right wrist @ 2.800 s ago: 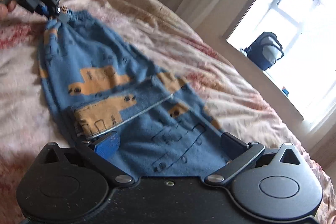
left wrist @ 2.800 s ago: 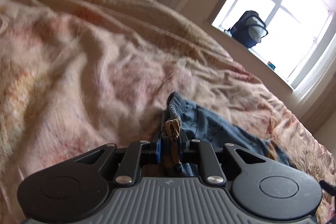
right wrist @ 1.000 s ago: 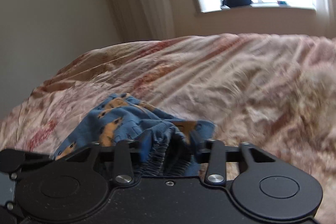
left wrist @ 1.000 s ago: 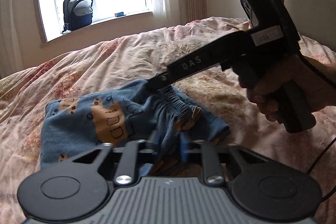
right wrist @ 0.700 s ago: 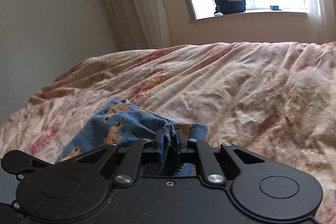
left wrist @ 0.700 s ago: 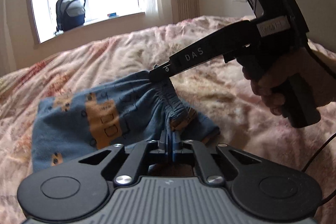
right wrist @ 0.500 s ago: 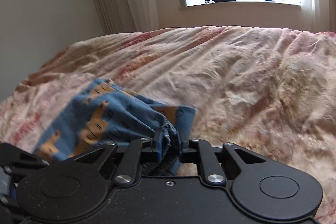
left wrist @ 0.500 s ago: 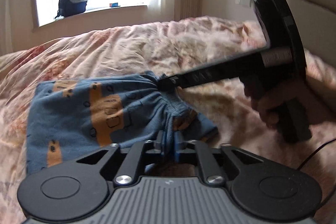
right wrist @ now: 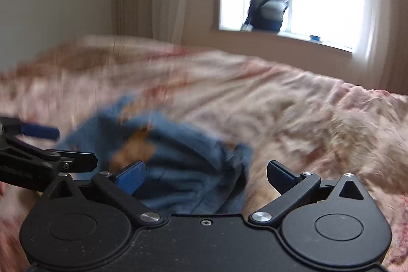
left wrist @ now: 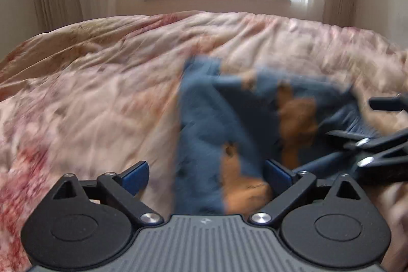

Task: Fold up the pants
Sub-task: 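Open both grippers and lay the folded pants flat on the duvet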

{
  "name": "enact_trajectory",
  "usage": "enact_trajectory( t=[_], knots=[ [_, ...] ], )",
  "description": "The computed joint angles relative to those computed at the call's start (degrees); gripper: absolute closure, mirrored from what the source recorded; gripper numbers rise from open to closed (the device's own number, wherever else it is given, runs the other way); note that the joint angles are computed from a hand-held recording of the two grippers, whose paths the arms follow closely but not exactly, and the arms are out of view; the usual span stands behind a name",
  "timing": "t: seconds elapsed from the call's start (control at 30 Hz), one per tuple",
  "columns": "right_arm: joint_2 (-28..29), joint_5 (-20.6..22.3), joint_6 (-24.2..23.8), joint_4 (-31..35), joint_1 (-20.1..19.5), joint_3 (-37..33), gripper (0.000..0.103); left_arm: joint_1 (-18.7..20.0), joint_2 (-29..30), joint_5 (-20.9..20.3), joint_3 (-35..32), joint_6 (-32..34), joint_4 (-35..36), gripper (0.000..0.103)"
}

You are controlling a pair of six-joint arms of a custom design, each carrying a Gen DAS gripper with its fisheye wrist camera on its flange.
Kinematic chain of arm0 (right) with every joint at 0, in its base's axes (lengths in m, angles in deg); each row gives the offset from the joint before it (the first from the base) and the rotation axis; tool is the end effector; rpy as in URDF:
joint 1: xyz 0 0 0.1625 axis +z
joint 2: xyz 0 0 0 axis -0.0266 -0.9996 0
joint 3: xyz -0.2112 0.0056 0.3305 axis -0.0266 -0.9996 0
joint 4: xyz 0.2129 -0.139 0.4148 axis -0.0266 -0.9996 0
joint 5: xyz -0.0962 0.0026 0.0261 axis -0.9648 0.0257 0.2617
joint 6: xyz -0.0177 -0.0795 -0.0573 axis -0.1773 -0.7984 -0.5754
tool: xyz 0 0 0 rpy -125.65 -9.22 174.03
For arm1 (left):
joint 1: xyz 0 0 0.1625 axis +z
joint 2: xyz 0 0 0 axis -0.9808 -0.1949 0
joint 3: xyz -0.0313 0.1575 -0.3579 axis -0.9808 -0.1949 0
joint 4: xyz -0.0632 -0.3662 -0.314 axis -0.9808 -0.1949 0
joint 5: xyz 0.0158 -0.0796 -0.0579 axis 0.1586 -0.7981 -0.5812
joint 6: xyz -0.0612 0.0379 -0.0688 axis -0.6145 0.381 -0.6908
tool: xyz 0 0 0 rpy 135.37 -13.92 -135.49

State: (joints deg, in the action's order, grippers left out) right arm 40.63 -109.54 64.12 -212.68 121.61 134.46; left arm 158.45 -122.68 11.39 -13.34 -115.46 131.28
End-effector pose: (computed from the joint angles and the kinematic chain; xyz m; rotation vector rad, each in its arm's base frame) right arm 0.4104 -0.6074 -0.0732 0.3441 -2.0595 1.1047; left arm 0.0463 -0.6857 0.3404 1.0603 2.2638 -0.7232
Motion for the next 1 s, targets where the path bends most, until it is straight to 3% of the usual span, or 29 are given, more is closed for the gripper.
enact_trajectory(
  t=[0.07,0.13,0.23,0.3,0.37,0.47,0.6,0.7,0.77,0.8,0.9,1.0],
  knots=[
    [-0.95,-0.56,0.21,-0.91,-0.24,2.83,0.001,1.51,-1.08,2.04,0.22,0.53,0.3,0.0],
    [-2.91,0.7,-0.34,-6.55,-0.46,7.61,0.001,2.13,0.08,2.76,-2.46,0.43,3.74,0.0],
    [-6.56,4.93,3.8,-10.04,-0.98,14.01,0.001,1.81,1.29,2.25,-5.26,-0.55,6.97,0.0],
    [-6.56,5.18,2.92,-12.91,-0.35,14.4,0.001,1.17,1.41,1.54,-6.07,-2.09,8.3,0.001],
    [-5.45,4.76,-1.87,-17.33,0.21,12.77,0.001,1.12,1.16,3.97,-6.76,-2.36,8.28,0.0],
    [-3.89,4.94,-8.21,-16.83,-0.15,7.69,0.001,-0.14,3.32,6.8,-9.51,-2.46,6.9,0.0],
    [0.18,5.74,-12.58,-14.92,-1.49,-1.55,0.001,-2.47,8.28,4.09,-12.71,-3.44,0.39,0.0],
    [4.48,3.71,-17.79,-13.98,-2.64,-8.75,0.001,-2.92,11.93,0.56,-14.81,-1.09,-3.68,0.0],
    [5.31,0.61,-15.89,-9.69,-3.56,-10.26,0.001,-2.52,13.09,-2.26,-14.54,0.86,-6.97,0.0],
    [4.84,0.16,-14.52,-8.88,-4.16,-9.29,0.001,-1.87,14.05,-1.74,-15.81,0.16,-6.51,0.0],
    [3.09,2.84,-13.64,-12.58,-5.33,-5.55,0.001,-0.56,17.33,0.04,-21.5,-5.87,-2.36,0.0],
    [3.75,3.07,-16.93,-15.59,-5.38,-6.43,0.001,-0.64,17.19,-0.63,-21.54,-5.73,-2.66,0.0]
  ],
)
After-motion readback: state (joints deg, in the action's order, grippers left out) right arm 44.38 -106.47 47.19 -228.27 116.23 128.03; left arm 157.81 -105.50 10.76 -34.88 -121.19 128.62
